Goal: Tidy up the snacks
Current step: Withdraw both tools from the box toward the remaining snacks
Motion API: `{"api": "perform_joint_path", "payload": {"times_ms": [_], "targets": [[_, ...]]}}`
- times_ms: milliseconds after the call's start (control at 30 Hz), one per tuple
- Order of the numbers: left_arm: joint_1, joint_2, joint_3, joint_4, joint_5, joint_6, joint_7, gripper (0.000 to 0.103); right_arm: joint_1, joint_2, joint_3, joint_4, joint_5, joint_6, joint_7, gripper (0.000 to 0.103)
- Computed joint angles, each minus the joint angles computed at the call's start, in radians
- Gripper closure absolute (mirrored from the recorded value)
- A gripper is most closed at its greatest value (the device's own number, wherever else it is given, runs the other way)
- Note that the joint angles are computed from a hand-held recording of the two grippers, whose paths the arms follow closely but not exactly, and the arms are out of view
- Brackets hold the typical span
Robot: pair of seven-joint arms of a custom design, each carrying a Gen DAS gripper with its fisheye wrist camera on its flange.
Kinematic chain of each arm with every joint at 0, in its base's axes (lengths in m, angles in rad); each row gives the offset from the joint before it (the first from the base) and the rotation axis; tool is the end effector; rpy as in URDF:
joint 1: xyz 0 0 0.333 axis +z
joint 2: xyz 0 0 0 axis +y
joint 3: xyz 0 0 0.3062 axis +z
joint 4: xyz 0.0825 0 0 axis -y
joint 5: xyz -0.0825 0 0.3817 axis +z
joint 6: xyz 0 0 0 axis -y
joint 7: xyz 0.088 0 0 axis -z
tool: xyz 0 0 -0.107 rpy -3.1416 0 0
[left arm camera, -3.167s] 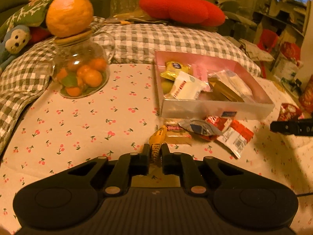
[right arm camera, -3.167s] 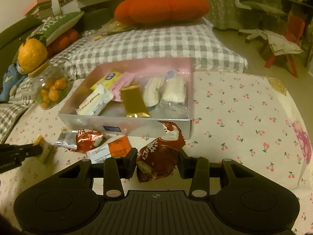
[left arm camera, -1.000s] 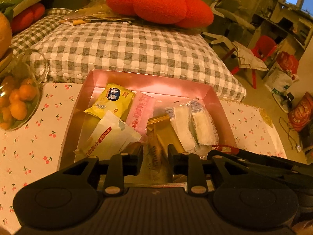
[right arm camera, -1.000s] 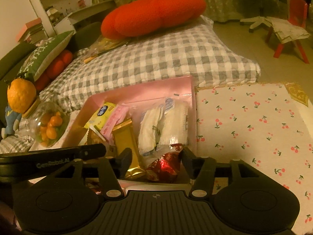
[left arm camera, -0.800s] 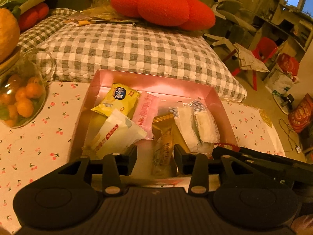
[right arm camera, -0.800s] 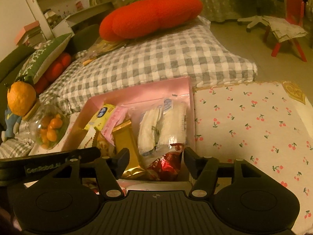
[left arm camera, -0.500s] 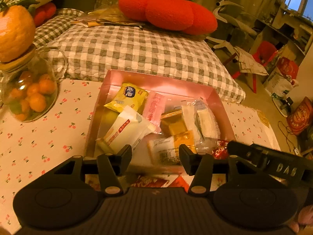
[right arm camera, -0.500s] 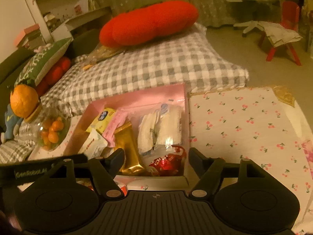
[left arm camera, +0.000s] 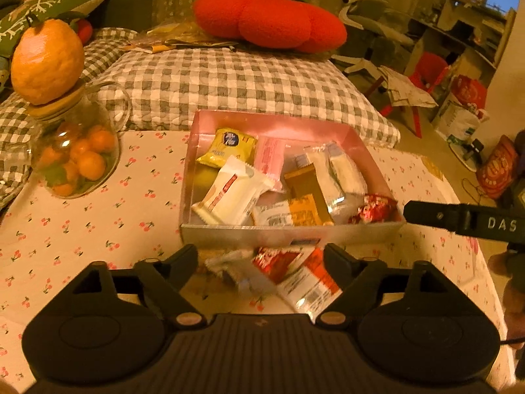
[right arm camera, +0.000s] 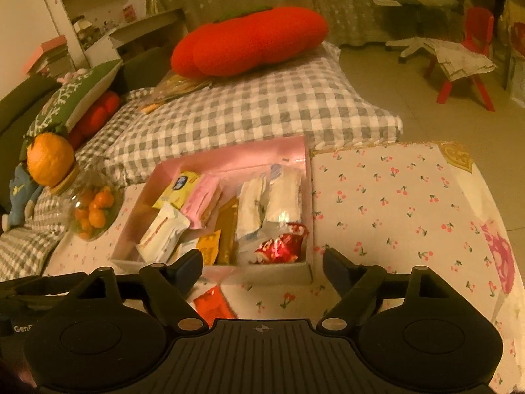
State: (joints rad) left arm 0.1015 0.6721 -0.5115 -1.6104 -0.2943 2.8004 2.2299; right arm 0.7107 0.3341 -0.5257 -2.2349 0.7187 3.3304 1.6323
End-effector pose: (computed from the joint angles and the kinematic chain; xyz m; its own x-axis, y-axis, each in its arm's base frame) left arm 0.6965 -0.2119 0.3271 -0.6238 -0.7664 0.1535 -0.6547 0.4050 -0.6383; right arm 0.5739 0.0477 0.3241 -0.3948 -0.8711 -0.2921 -0.5743 0.4821 -0.6617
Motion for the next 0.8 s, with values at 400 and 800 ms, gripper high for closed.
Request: {"api": "perform_joint_path", "payload": {"times_ms": [400,800], "targets": [[0.057,-0.024,-0.003,-0.071,0.019,0.054,0.064,0.003,0.211,0.036,-0.162,-0.041,0.026,-0.012,0.028,0.014],[0.168,0.056,-0.100,-0.112,0.108,0.219,0.191,0.001,0.334,0.115,-0.224,-0.047,0.090,0.008,-0.104,0.014]]}}
